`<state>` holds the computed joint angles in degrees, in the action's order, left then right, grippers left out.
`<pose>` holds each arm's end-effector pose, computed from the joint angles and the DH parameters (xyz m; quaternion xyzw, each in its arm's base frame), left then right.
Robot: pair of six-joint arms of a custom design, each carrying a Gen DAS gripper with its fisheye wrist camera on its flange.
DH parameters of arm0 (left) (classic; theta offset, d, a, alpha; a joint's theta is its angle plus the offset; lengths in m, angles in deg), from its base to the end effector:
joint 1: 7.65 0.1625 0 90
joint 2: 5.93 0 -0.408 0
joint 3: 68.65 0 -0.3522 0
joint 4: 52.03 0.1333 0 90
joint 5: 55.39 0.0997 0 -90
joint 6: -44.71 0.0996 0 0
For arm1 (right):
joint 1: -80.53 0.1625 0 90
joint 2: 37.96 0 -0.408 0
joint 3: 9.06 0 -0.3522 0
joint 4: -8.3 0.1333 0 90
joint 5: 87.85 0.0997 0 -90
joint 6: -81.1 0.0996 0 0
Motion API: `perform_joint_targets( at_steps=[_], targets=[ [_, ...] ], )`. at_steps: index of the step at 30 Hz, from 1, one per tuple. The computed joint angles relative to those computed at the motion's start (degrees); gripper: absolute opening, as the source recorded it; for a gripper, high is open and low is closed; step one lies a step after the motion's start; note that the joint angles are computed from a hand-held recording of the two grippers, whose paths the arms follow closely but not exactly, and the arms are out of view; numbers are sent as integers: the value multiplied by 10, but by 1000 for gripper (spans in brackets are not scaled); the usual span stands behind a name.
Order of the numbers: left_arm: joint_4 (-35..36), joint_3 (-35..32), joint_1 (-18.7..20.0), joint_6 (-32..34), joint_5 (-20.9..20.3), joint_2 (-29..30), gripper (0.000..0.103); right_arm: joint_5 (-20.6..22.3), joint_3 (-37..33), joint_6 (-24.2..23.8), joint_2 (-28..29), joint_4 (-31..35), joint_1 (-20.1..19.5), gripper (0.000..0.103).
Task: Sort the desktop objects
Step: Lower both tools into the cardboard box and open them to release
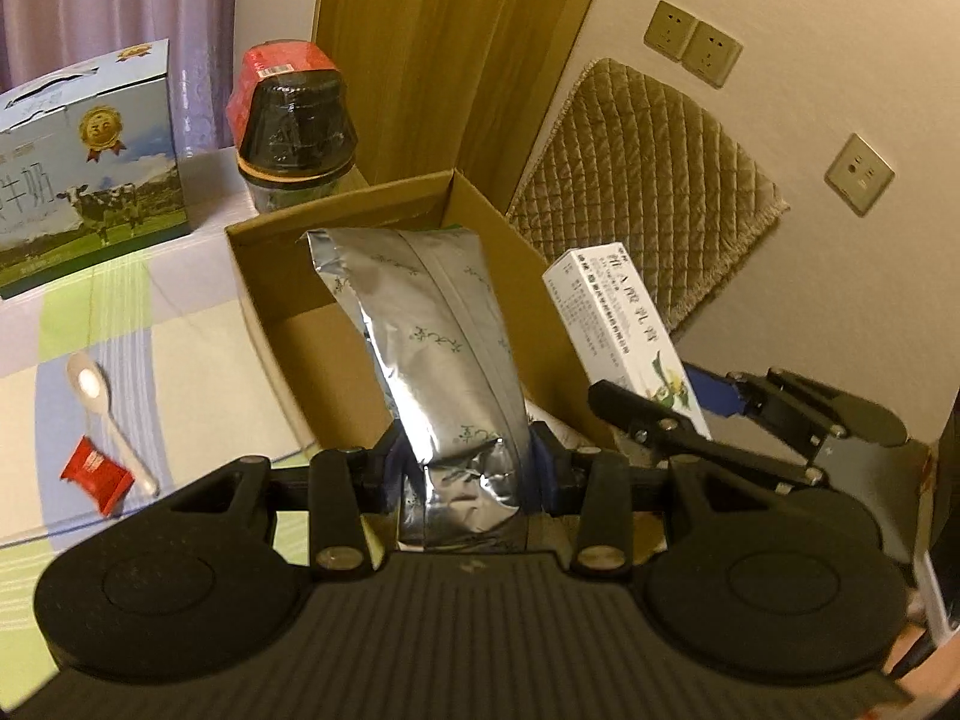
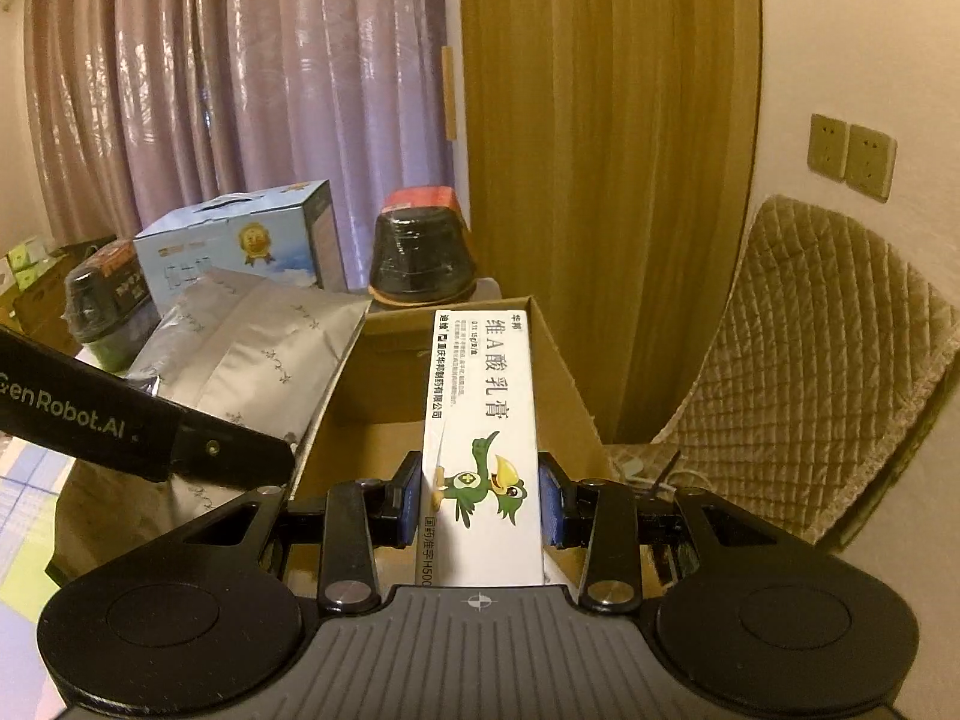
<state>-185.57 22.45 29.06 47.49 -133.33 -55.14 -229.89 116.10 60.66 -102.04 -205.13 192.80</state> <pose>-0.4139 -0.5009 0.1417 0.4660 0.8784 -0.0578 0.0889 0.2209 -0.3949 0.2811 0.0685 -0.7988 0.4711 0.3679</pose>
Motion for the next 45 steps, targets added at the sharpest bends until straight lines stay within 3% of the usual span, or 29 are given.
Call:
perform_joint_targets(
  at_steps=[10,23,35,45],
  targets=[
    [-13,-39,11,-10,-2,55,36,30,-19,-14,1,8,-48,35],
    [-29,-60,22,-12,3,85,36,45,-33,-21,10,13,-71,35],
    [-45,-68,24,1,8,90,31,43,-39,-25,21,11,-73,35],
    [-53,-36,31,13,15,55,32,55,-40,-10,22,31,-71,36]
  ],
)
